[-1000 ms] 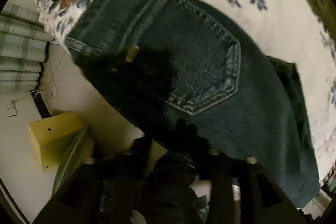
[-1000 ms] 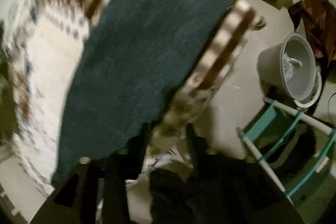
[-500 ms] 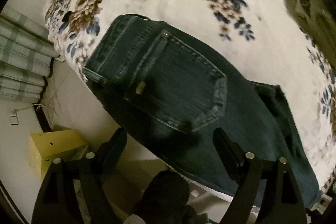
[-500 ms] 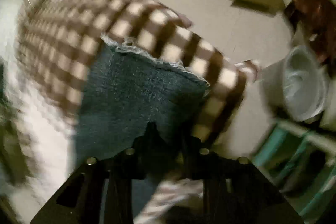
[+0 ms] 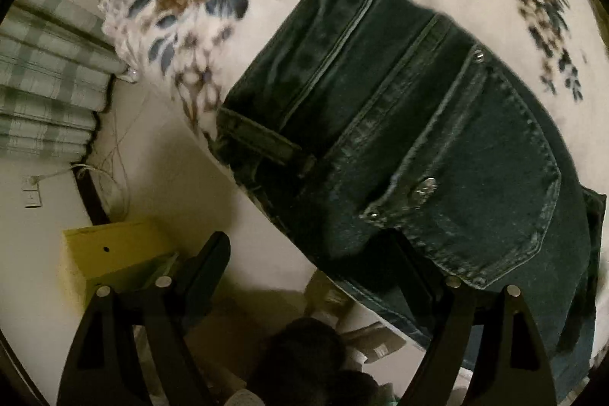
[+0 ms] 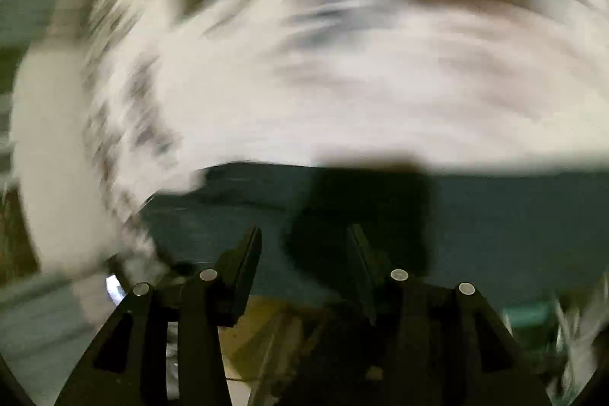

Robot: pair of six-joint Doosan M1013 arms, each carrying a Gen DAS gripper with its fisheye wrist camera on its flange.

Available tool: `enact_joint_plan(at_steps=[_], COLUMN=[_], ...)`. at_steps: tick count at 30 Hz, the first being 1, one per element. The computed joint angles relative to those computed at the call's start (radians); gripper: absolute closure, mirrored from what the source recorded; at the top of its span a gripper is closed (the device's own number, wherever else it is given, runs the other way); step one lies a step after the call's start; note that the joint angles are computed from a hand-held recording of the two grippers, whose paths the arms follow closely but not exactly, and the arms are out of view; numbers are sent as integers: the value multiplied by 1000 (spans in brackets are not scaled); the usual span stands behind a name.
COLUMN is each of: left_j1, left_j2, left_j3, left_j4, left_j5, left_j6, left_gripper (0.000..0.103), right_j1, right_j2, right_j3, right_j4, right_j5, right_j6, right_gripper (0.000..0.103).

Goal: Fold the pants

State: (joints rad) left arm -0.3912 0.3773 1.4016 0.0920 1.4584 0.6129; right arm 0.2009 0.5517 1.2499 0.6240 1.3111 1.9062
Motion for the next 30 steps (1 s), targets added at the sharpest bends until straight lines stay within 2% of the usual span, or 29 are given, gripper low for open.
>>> enact_joint_plan(at_steps=[3,6,7,8,14,18,20,21,22,23,24,25,26,27,30], left_j1=[15,38,49,55,70,74,75,78,83,90,92,95,96,97,102], left_j2=[-19,-33,-39,-41,-47,-46,-46,-48,-51,-55,-61,-67,-70,-73,-78], left_j3=[33,64,76,82,99,95,91,90,88,84,85,86,86,85,82], left_j4=[-17,-58,-81,-94,-127,-140,-143,-150,-158,-162,-161,-160,-155,-150,-134], left_j5=[-30,-63,-80,-90,-123,-131,-115,-108,-104,-93,-90,-90,-90,-90,-95], left_j6=[20,28,29,29,93,134,146,153,162,170,173,173,171,168,158], left_gripper=[14,13,12,11,11,11,11,11,11,11,11,11,11,11,11], right_j1=[64,111,118,122,91,76,81,73,68,62,60,56,60,81,103], right_j2=[167,281,298,301,254,285,314,322,327,309,287,264,258,280,301], right_j3=[-220,-383,-405,-408,-381,-426,-451,-456,-465,-449,-430,-414,-419,-462,-478], right_j4=[9,-46,-56,-74,-127,-135,-117,-90,-76,-80,-101,-137,-177,-227,-324], right_j5=[151,278,305,305,206,219,249,273,290,280,260,248,259,285,389], right_j6=[-48,-23,-11,15,104,164,163,148,136,106,66,9,-32,-60,-211], right_gripper=[54,56,79,93,96,95,92,87,75,67,54,49,46,45,45])
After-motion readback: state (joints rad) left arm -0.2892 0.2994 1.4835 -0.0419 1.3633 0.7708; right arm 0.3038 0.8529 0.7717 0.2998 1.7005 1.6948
